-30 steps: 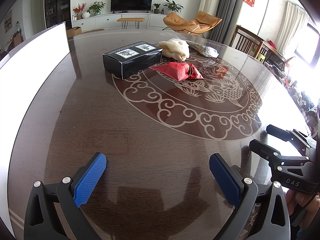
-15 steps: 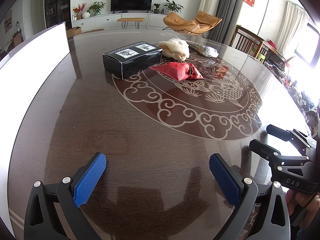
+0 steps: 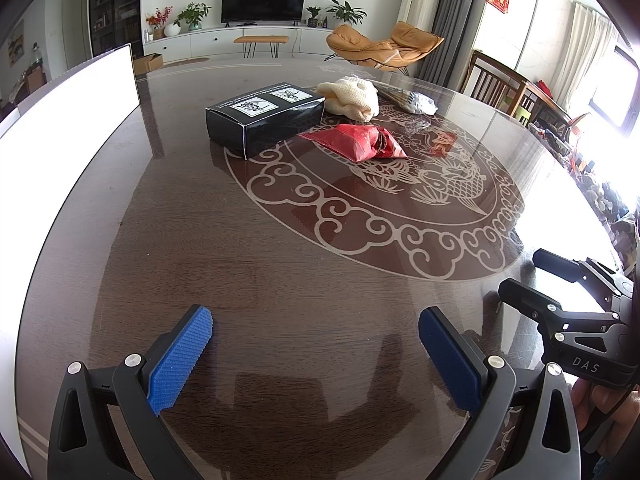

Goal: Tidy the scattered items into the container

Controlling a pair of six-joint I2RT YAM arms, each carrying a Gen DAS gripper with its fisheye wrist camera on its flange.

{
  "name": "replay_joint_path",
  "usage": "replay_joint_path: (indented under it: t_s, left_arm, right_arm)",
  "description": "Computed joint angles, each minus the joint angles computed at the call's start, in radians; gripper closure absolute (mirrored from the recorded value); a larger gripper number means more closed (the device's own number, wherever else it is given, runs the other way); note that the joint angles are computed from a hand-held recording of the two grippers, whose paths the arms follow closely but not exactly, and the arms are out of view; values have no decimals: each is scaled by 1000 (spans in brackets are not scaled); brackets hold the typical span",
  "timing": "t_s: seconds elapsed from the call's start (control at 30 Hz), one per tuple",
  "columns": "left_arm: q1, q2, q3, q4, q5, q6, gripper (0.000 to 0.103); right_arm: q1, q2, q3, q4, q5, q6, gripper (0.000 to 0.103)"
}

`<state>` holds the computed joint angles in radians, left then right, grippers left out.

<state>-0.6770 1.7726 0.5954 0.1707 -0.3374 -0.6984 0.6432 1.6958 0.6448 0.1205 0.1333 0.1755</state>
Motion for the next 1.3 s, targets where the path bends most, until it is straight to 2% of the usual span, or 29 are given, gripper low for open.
replay_joint_path:
  t_s: [1.07,1.3]
  left_arm:
    - [0,-2,0,-1,0,1,0]
    - [25,-12,-41,68,30,10,0]
  right_arm:
    - [0,1,0,1,0,0,28]
    - [-1,1,0,1,0,0,28]
